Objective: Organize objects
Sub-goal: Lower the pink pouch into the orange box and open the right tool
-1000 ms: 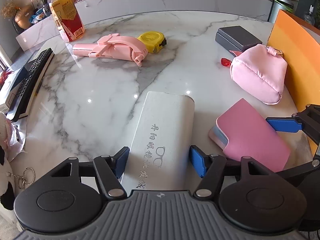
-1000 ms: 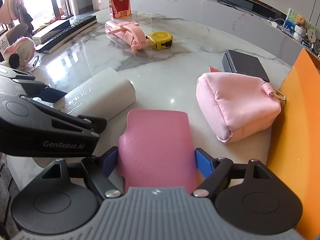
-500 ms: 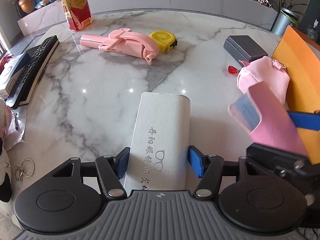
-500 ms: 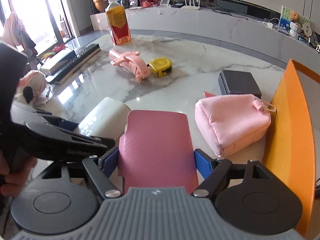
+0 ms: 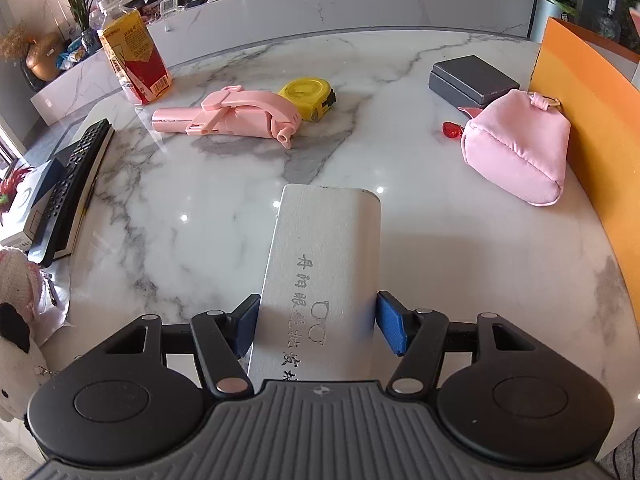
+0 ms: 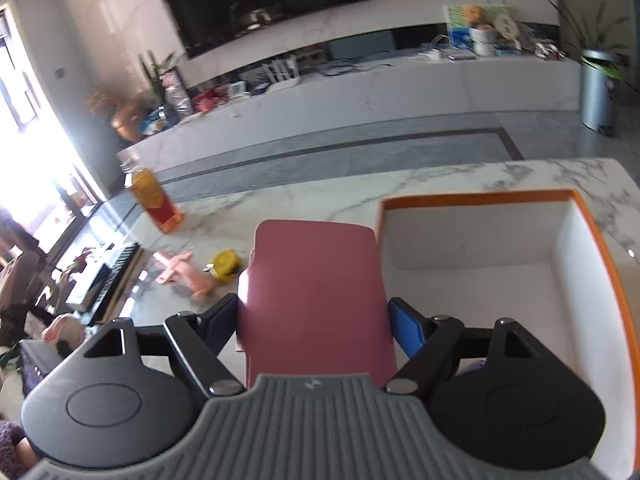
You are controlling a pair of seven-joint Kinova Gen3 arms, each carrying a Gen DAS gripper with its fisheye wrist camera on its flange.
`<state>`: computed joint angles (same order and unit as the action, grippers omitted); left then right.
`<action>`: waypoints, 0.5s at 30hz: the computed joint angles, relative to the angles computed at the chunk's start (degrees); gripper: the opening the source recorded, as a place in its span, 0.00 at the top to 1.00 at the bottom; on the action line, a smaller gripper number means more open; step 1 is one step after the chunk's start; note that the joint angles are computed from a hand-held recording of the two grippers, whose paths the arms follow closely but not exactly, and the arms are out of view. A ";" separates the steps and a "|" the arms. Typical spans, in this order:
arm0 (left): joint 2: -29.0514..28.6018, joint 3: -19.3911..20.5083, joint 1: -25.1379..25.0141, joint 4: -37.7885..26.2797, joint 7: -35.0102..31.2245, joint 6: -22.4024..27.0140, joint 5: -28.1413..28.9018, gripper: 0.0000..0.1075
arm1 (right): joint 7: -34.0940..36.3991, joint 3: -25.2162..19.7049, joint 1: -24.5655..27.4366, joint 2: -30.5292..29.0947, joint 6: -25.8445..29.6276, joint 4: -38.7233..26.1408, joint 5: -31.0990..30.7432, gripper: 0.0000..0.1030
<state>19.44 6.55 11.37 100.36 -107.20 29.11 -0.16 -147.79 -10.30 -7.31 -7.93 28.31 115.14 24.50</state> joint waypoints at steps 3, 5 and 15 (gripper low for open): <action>-0.01 0.25 -0.27 -0.22 -0.23 0.59 0.59 0.33 | -3.54 -0.85 2.42 1.90 3.30 0.62 2.63 0.22; -0.24 -0.53 0.74 0.31 0.68 -0.36 -0.49 0.33 | -8.20 -3.18 3.39 4.83 7.96 -0.22 7.28 0.22; 0.12 -1.60 2.75 0.33 3.63 -0.83 -4.09 0.33 | 2.37 8.44 -1.78 6.42 -2.54 3.56 -5.13 0.22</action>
<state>19.56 4.95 14.12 100.69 -103.57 28.28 -4.25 -145.42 -1.86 -9.09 -1.50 25.78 118.71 19.37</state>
